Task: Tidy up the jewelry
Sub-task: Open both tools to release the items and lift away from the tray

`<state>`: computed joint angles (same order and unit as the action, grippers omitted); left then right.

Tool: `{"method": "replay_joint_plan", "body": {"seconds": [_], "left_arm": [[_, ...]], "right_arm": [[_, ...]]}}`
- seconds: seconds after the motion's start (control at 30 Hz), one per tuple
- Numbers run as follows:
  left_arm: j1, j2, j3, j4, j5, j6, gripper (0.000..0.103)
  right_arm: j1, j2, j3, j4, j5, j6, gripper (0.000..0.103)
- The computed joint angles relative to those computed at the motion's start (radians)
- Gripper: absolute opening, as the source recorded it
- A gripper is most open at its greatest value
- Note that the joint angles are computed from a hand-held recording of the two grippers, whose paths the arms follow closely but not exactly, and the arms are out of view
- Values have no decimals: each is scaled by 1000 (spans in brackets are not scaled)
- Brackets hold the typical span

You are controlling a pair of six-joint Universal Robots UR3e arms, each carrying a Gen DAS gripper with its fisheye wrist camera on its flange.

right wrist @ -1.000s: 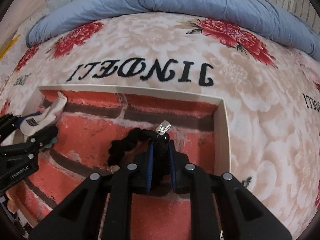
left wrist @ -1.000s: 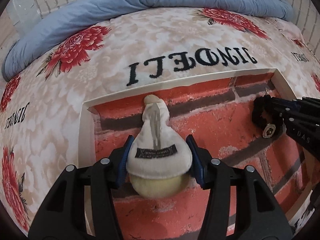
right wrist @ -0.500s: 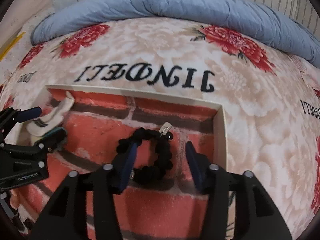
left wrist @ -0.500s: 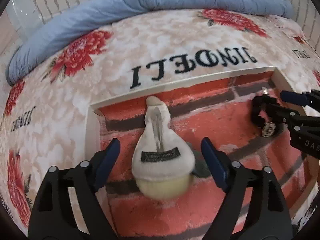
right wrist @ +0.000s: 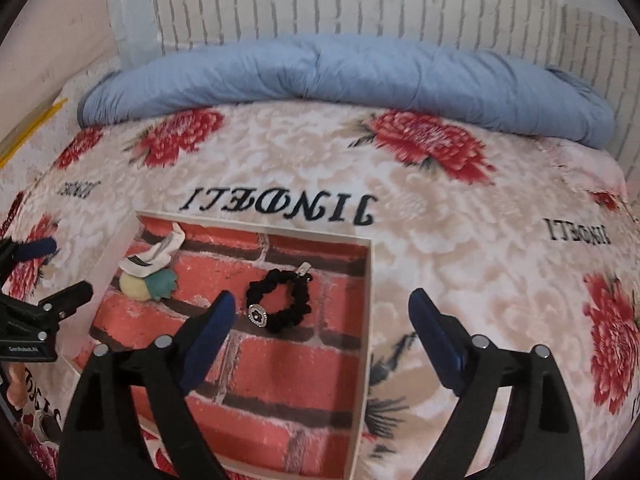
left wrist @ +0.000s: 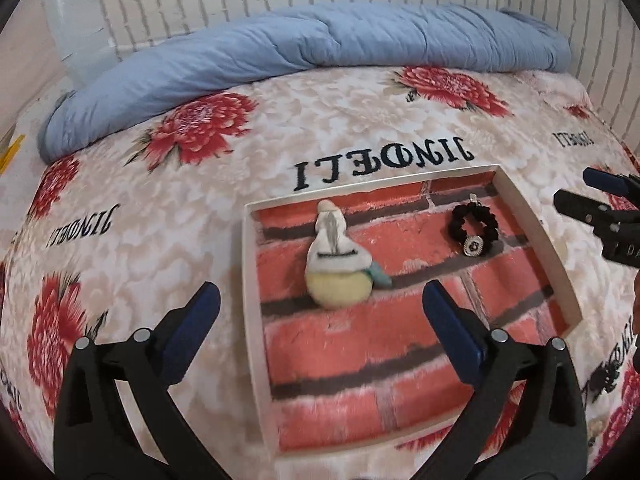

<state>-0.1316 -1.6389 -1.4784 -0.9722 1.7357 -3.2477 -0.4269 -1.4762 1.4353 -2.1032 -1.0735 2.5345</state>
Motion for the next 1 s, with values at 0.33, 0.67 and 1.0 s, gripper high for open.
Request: {"method": "replay_joint_plan", "body": {"seconds": [0.33, 0.67, 1.0], "left_arm": [[-61, 226, -150, -45, 53, -70, 98], [-169, 372, -281, -95, 133, -162, 98], [-258, 488, -433, -106, 191, -261, 98]], "right_arm": [[-201, -279, 192, 125, 141, -101, 88], [-468, -606, 382, 406, 285, -437, 88], [-844, -863, 449, 942, 355, -917, 88]]}}
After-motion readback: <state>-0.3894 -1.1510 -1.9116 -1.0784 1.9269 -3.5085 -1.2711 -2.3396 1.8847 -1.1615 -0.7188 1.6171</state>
